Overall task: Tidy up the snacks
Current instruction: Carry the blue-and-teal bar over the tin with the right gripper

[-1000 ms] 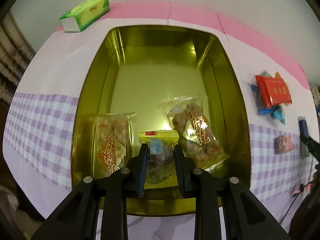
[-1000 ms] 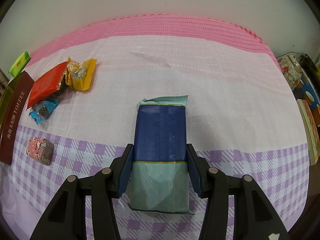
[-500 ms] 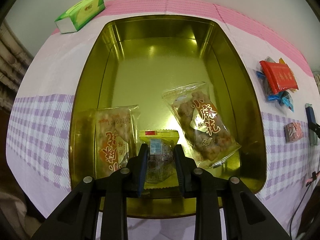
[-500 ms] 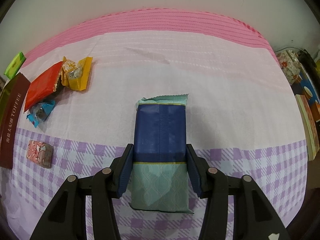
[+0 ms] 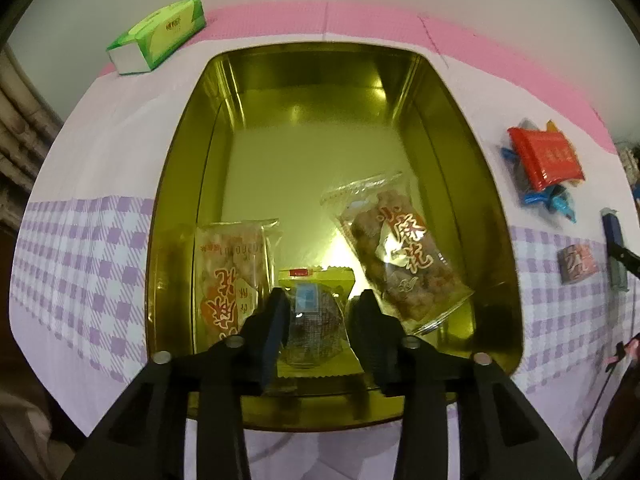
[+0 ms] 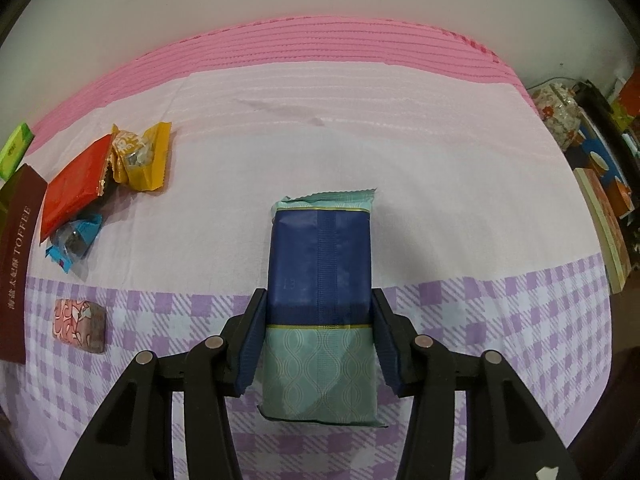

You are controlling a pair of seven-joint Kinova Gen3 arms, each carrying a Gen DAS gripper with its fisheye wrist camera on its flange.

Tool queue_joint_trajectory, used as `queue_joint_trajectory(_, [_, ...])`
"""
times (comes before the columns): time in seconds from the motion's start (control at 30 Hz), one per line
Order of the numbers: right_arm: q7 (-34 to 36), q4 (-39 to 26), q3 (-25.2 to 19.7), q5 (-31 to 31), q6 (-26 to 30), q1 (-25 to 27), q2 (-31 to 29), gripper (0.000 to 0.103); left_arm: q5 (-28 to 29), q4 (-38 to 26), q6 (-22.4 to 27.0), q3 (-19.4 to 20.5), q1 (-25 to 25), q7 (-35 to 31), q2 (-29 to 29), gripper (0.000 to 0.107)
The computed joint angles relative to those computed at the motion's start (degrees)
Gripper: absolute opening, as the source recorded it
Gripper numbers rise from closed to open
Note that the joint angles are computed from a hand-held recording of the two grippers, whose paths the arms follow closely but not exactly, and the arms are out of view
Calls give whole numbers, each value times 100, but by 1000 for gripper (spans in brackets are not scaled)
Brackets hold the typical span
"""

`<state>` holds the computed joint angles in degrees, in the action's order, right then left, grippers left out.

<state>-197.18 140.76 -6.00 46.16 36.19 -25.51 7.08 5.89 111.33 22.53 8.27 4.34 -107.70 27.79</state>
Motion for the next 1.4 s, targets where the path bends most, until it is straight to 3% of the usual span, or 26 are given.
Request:
queue_joint_trajectory(0.23, [-179, -320, -210, -143, 645, -255, -167, 46, 586, 197, -162, 665, -824, -782, -268, 49])
queue_joint_trajectory(0.4, [117, -706, -370, -187, 938, -314, -318, 46, 1367, 595, -810, 1150, -1503, -1455, -689, 52])
queue_joint_trajectory(0.6, [571, -1541, -499, -122, 929, -530, -81, 46, 1160, 792, -1418, 406, -1162, -923, -986, 58])
queue_joint_trajectory(0.67, [757, -1802, -466, -131, 819, -608, 61, 46, 923, 736, -1376, 157, -1080, -604, -1002, 58])
queue_joint_trajectory(0.77, [1174, -2281, -389, -198, 575, -717, 375, 46, 882, 737, -1301, 101, -1315, -466, -1042, 58])
queue_joint_trajectory(1.03, [2269, -3573, -184, -641, 173, -1168, 1379, 46, -33, 979, -1483, -1198, -477, 696, -1100, 59])
queue_joint_trajectory(1.1, [2603, -3952, -163, -840, 179, -1209, 1669, 46, -138, 966, -1493, -1254, -487, 925, -1094, 59])
queue_joint_trajectory(1.23, [3129, -4457, -85, -1224, 166, -1274, 2089, 46, -271, 946, -1463, -999, -756, 1073, -1084, 59])
queue_joint_trajectory(1.4, [3587, -4831, 42, -1763, 147, -1346, 2443, 46, -367, 888, -1390, -971, -771, 1273, -1057, 59])
